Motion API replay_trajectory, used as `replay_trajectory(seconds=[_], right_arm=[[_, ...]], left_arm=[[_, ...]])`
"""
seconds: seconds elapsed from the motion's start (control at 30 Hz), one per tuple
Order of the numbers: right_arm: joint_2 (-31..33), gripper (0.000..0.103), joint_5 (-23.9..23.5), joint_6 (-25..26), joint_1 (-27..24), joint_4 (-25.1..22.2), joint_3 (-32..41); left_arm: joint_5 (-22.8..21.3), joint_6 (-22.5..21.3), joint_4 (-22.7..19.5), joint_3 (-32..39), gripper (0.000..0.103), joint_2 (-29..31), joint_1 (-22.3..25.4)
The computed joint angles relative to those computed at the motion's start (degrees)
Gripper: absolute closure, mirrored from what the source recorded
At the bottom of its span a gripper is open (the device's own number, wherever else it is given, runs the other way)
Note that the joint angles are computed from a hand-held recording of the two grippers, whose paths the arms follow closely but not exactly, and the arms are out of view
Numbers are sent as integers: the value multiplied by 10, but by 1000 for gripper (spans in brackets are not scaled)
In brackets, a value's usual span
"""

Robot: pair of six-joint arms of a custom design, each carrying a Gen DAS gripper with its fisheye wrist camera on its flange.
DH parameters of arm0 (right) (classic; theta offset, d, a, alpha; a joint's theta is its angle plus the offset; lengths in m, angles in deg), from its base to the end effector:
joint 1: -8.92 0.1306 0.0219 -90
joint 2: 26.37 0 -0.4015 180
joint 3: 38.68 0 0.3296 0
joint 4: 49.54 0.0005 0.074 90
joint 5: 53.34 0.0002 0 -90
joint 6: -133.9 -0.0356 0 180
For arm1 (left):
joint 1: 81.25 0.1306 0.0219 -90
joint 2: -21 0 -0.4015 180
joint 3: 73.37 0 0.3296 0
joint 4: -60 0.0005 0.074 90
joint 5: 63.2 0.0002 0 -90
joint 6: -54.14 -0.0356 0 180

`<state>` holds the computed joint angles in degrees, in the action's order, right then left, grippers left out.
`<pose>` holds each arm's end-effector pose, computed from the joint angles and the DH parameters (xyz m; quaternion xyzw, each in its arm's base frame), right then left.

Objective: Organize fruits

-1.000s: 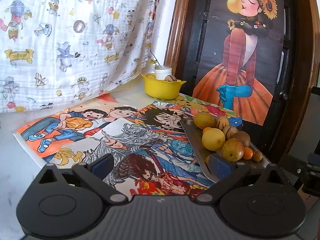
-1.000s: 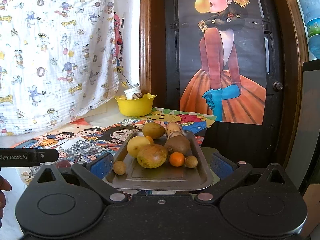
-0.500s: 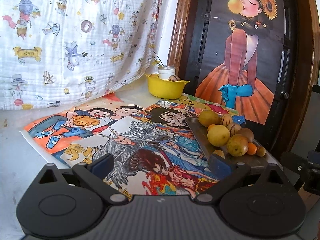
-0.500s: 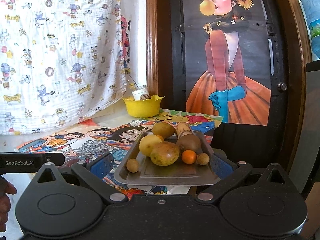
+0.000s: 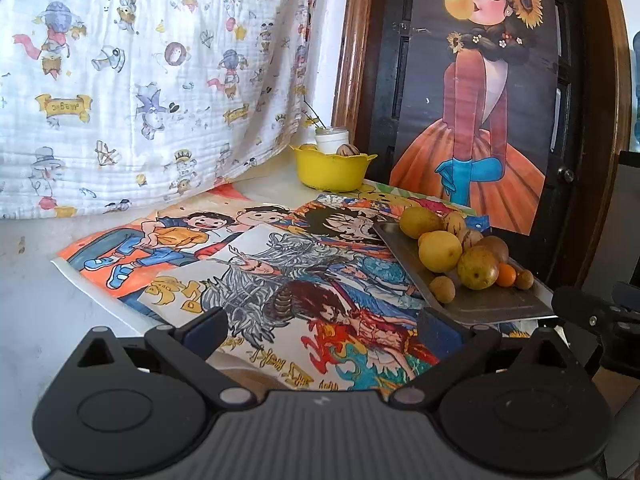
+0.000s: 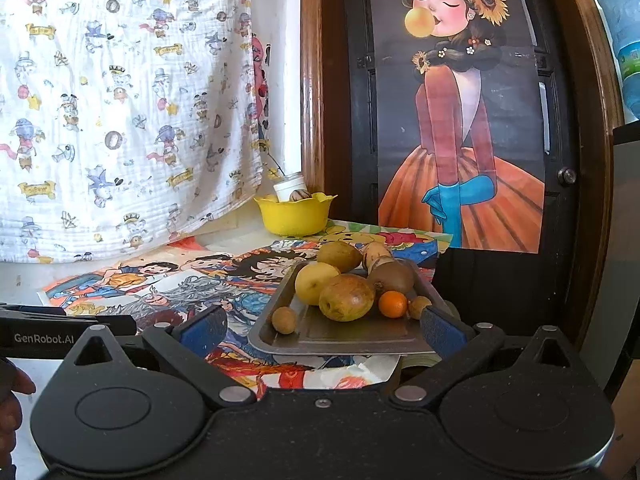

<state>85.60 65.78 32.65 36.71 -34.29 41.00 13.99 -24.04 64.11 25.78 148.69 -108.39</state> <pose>0.4959 0.2412 0.2959 0.0360 0.7916 0.0018 0.6099 0.5870 -0.2926 0.2457 0.0515 0.8361 -0.0910 0.5386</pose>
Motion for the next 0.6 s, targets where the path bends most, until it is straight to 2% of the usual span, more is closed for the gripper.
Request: replay_trajectory(seconds=[0.6], right_arm=[[2,1,12,-14,7,18,-19]], left_arm=[[1,4,12,-33,1,-13,1]])
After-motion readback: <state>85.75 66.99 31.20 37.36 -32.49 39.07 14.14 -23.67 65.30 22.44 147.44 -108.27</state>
